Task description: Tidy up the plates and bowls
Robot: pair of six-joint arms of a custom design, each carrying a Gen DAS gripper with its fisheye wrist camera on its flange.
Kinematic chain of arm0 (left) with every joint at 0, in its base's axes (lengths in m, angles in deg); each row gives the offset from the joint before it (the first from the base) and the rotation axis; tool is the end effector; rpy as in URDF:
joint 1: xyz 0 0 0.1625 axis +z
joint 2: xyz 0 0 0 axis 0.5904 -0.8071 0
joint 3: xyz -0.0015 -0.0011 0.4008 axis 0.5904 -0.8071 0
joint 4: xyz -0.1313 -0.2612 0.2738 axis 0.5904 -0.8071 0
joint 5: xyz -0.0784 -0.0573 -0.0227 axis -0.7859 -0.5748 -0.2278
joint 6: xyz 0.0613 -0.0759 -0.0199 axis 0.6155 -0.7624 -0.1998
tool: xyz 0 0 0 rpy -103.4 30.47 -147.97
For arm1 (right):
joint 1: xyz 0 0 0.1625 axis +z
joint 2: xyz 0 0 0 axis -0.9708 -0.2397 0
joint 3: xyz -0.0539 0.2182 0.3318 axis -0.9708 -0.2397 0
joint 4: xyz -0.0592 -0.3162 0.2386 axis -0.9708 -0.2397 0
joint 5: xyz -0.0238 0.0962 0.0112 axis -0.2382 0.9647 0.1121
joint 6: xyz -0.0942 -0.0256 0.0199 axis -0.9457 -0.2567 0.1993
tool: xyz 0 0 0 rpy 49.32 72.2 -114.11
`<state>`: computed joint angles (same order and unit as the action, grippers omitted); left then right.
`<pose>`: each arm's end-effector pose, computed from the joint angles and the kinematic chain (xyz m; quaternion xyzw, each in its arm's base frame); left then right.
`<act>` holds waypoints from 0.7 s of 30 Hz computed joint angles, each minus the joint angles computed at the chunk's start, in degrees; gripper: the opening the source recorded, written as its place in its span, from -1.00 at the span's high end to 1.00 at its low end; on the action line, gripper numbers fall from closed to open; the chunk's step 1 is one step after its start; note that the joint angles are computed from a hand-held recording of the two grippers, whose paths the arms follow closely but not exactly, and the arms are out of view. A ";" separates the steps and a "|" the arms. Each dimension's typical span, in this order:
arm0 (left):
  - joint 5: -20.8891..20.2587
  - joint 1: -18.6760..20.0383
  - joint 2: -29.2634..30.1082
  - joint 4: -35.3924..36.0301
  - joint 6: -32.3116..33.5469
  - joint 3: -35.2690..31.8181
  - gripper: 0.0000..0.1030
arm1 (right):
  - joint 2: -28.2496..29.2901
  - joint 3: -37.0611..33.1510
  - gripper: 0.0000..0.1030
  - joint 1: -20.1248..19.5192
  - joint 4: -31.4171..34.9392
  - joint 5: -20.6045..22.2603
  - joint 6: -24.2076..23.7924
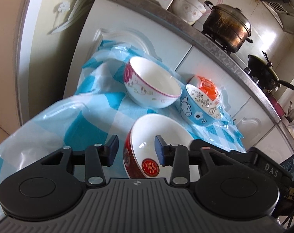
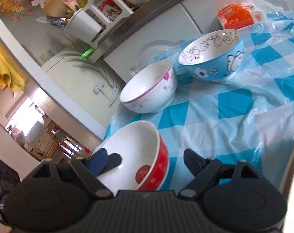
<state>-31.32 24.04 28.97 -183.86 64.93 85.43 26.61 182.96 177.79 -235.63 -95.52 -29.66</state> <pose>-0.0446 -0.4925 0.2074 -0.0266 0.8301 -0.5219 0.1945 0.2670 -0.5818 -0.0235 -0.1898 0.9399 -0.2784 0.0561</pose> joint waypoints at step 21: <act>-0.23 -1.68 1.93 1.56 2.72 -6.27 -0.22 | -2.92 -7.38 -0.88 -1.84 5.15 -6.09 1.22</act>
<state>-31.55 22.36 30.89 -182.30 67.66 79.17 23.69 175.57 175.96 -230.48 -101.61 -28.44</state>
